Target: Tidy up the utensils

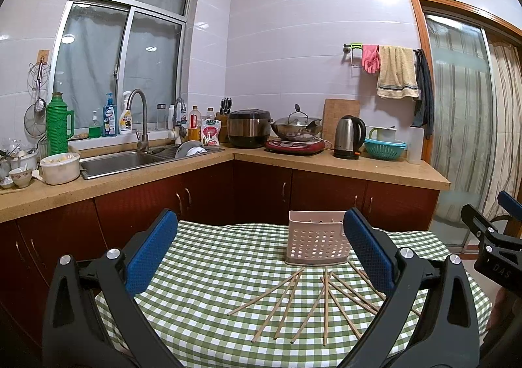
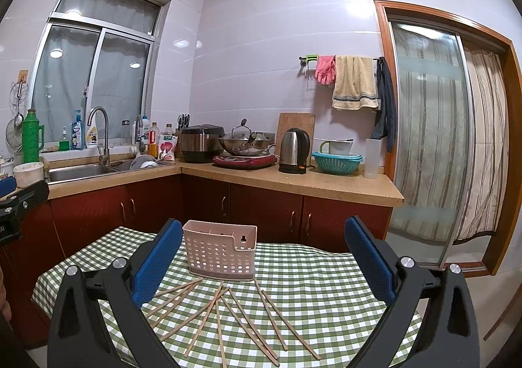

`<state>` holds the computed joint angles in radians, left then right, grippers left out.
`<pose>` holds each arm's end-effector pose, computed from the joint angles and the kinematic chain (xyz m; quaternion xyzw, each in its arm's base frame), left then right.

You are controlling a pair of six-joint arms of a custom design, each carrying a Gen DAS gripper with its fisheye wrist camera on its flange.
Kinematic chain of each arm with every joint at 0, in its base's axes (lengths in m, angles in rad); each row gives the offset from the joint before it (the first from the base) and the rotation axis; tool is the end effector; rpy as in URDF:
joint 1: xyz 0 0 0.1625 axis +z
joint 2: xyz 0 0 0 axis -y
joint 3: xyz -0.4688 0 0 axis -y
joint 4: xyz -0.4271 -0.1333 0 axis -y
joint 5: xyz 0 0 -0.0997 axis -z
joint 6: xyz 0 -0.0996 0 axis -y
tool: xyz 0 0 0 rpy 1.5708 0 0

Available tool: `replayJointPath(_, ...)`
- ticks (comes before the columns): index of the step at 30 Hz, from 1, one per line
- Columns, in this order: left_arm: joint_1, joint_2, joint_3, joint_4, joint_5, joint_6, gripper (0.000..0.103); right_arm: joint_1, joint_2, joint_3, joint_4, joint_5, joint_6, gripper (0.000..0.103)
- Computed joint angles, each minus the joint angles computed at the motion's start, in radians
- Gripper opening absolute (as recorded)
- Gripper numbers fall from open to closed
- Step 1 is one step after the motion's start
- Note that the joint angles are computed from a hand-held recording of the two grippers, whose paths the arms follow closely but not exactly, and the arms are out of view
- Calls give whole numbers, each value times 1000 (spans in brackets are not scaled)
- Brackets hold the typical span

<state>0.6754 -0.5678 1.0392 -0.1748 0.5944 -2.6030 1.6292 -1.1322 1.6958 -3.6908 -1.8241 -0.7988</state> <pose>-0.4894 -0.6686 0.1090 0.2562 0.7185 -0.5839 0.2778 0.1466 -0.6505 0.4571 0.2130 -0.6794 0.6167 0.3358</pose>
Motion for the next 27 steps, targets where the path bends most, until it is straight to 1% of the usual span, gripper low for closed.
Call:
replayJointPath(6, -5, 4, -7, 18, -4, -11, 99, -1, 2, 1, -2, 1, -1, 97)
replayJointPath(27, -5, 7, -7, 19, -2, -15, 99, -4, 6, 2, -5, 1, -4, 97)
